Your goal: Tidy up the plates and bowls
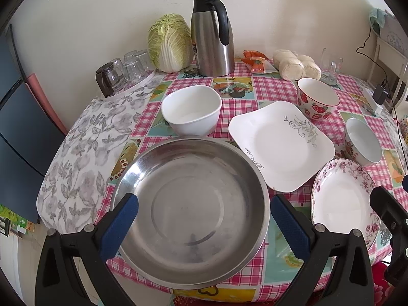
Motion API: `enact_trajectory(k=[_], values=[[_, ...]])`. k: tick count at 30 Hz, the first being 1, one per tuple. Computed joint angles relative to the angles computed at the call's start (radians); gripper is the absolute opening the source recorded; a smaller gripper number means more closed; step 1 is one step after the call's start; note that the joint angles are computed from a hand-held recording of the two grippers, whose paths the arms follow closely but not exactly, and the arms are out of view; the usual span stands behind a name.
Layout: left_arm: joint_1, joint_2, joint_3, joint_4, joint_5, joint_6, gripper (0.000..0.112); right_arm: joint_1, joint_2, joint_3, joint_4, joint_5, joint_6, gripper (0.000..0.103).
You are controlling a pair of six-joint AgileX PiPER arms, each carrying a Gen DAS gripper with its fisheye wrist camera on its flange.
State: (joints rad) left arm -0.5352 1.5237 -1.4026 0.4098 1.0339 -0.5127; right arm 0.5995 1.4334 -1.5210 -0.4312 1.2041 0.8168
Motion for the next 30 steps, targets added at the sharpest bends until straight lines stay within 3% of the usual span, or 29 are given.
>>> enact_trajectory(k=[30], values=[[0.006, -0.003, -0.002, -0.004, 0.0, 0.008, 0.103, 0.008, 0.017, 0.003, 0.002, -0.011, 0.005, 0.103]])
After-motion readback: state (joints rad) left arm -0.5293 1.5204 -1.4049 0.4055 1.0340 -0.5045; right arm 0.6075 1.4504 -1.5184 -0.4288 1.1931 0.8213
